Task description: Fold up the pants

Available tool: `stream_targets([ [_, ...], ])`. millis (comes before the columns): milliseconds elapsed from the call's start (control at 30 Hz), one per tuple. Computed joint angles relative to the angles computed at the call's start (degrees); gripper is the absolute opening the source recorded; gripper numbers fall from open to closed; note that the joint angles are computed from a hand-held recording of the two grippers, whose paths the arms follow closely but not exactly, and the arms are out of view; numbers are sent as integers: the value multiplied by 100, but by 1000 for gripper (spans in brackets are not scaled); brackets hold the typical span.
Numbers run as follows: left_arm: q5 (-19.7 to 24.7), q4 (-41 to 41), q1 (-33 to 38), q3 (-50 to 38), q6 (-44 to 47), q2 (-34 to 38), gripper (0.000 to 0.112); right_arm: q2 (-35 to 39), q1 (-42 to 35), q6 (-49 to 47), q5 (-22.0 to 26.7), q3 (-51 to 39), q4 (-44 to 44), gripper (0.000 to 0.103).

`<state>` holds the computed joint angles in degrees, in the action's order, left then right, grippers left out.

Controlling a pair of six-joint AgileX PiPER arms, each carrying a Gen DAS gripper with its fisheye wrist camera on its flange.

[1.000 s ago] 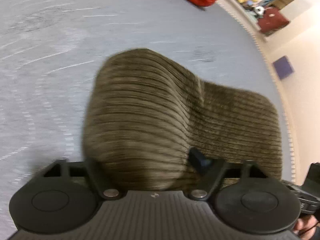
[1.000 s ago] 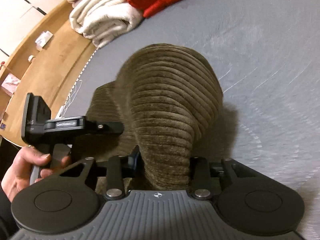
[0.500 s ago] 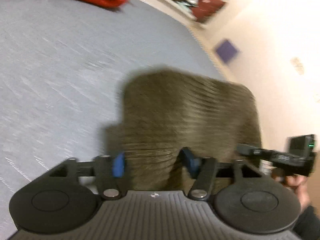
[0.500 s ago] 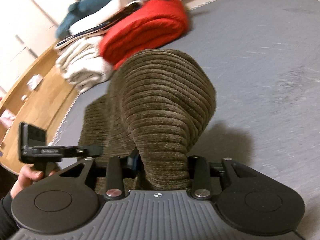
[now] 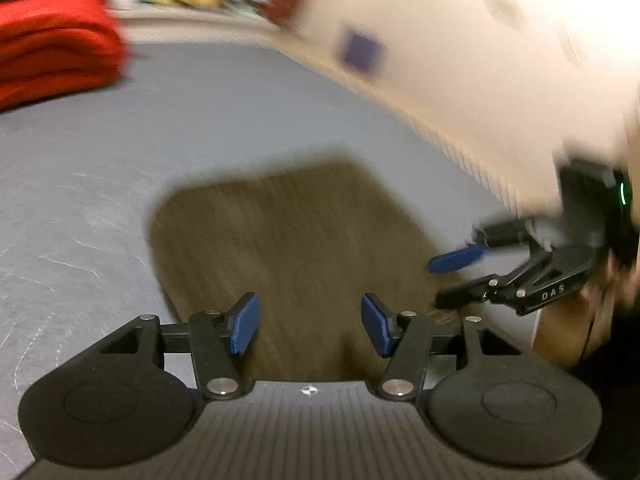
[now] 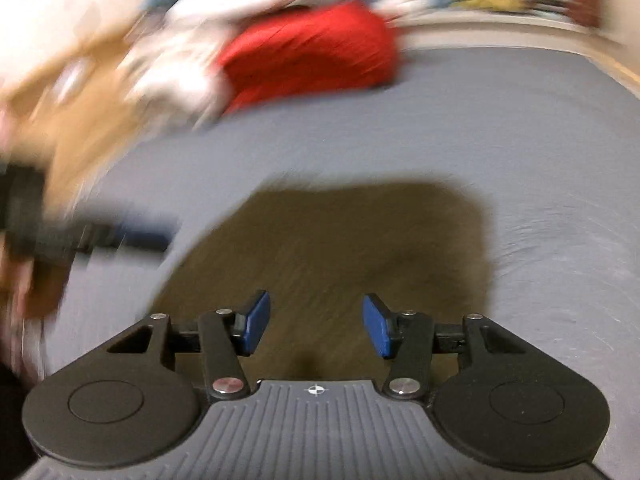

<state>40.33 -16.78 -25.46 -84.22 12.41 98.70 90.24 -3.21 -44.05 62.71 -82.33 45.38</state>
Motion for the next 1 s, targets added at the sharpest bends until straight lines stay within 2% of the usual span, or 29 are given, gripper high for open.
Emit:
stream_targets([
  [33,316,573,-145,104,41,125,53,18,245,-245,179,171,-394,53],
  [67,403,1041,-316,267,-71,211,54,-70,471,-570,130,467,-827,53],
  [133,225,1290,-442,427,-291,133,54,-567,940,-1357,-484,1181,-1415,53],
  [167,411,1118,-365,250,-318,155,54,-666,1050,-1408,-604,1262,-1479,53],
  [200,512,924,-272,129,-360,151,54,-588,1015,-1229,-495,1114,-1422,53],
  [233,441,736,-147,130,-314,130,54,-476,920,-945,-240,854,-1395,52],
  [300,131,583,-5,167,-359,-16,55,-275,566,-1025,345,339,-950,48],
  [333,-48,654,7,175,-509,-43,55,-246,398,-1131,542,193,-664,48],
  [400,-436,1102,-44,102,-1201,7,55,-234,66,-1083,562,2,-224,52],
  [467,-773,1624,-131,71,-2037,51,54,48,-151,-568,378,-475,126,57],
  [500,-955,1983,-186,49,-2548,111,49,208,-221,-212,181,-692,260,62],
  [567,-1098,2892,-327,-125,-3579,315,38,460,-197,558,-449,-941,264,63],
  [633,-1016,3560,-383,-406,-4254,550,25,778,135,1704,-1365,-1177,-522,63],
  [700,-952,4183,-472,-584,-4900,784,22,897,611,2751,-2231,-1048,-1668,62],
  [733,-937,4314,-477,-665,-5036,902,22,1083,811,3098,-2495,-1099,-2241,61],
  [767,-914,4257,-401,-790,-4942,1010,22,1293,993,3482,-2550,-1224,-2814,58],
  [800,-699,4015,-354,-1068,-4632,1232,22,1516,1133,3884,-2462,-1391,-3387,56],
  [833,-255,3821,-265,-1349,-4338,1422,23,1762,1279,4370,-2254,-1608,-3960,56],
  [867,-27,3749,-231,-1478,-4273,1593,24,1845,1336,4723,-2201,-1612,-4303,56],
  [900,-28,3800,-219,-1475,-4438,1610,24,2025,1421,4949,-2124,-1781,-4418,57],
  [1000,439,3608,-241,-2000,-4376,1701,23,2229,1491,5260,-2094,-2005,-4560,58],
])
